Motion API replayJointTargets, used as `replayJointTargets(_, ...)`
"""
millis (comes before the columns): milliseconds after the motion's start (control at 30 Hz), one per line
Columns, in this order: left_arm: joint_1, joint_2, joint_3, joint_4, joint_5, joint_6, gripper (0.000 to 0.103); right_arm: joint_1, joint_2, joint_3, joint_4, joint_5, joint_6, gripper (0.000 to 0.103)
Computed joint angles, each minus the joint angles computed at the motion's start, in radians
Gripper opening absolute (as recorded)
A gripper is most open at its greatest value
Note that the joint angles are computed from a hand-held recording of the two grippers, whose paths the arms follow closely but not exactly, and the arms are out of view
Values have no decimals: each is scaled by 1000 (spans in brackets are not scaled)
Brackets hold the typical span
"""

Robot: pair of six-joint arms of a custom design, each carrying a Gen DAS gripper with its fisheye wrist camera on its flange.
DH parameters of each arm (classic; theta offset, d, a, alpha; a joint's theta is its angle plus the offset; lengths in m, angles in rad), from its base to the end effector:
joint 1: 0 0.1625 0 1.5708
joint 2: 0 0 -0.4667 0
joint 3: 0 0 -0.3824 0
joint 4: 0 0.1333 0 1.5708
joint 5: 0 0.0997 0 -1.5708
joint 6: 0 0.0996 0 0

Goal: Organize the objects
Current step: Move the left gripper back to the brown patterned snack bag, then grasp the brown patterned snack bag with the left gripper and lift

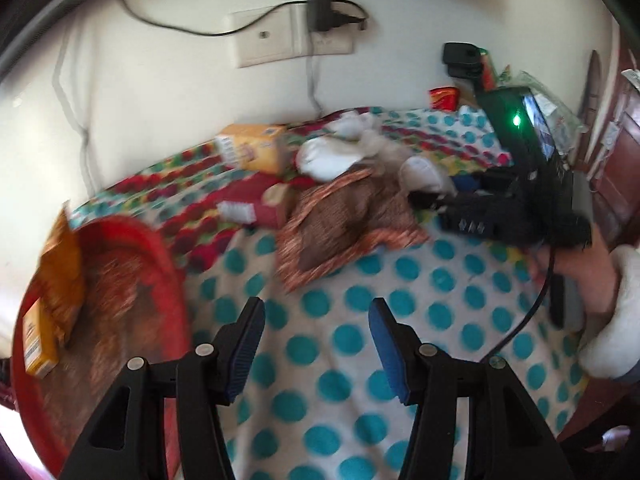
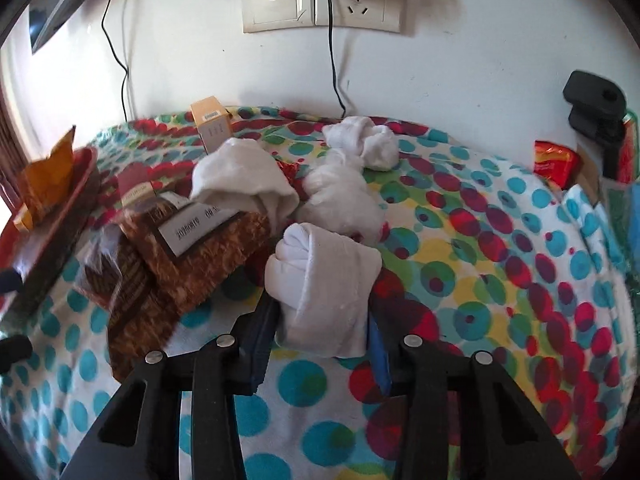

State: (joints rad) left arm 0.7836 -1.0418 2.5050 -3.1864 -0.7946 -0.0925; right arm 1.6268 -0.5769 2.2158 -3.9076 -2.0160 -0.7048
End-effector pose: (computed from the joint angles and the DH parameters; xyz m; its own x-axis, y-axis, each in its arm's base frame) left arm -0.1300 -0.4163 0.1301 -0.6412 0.3641 -0.6755 0.6437 0.7344 -0.2151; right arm 0.1182 -0.4935 0.0307 -0.6704 -0.3236 0.6677 -0.6265 0.7290 -0.2757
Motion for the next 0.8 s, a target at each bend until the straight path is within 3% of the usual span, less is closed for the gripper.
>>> replayJointTargets(233, 33, 51, -75, 32, -60, 171, 56, -21, -32, 16, 47, 35, 46, 39)
replayJointTargets(467, 31, 168, -134, 22, 65, 304, 57, -20, -33, 17, 53, 38, 45, 42)
replayJointTargets(800, 43, 278, -209, -61, 128, 456, 62, -14, -29, 13, 60, 33, 41, 47)
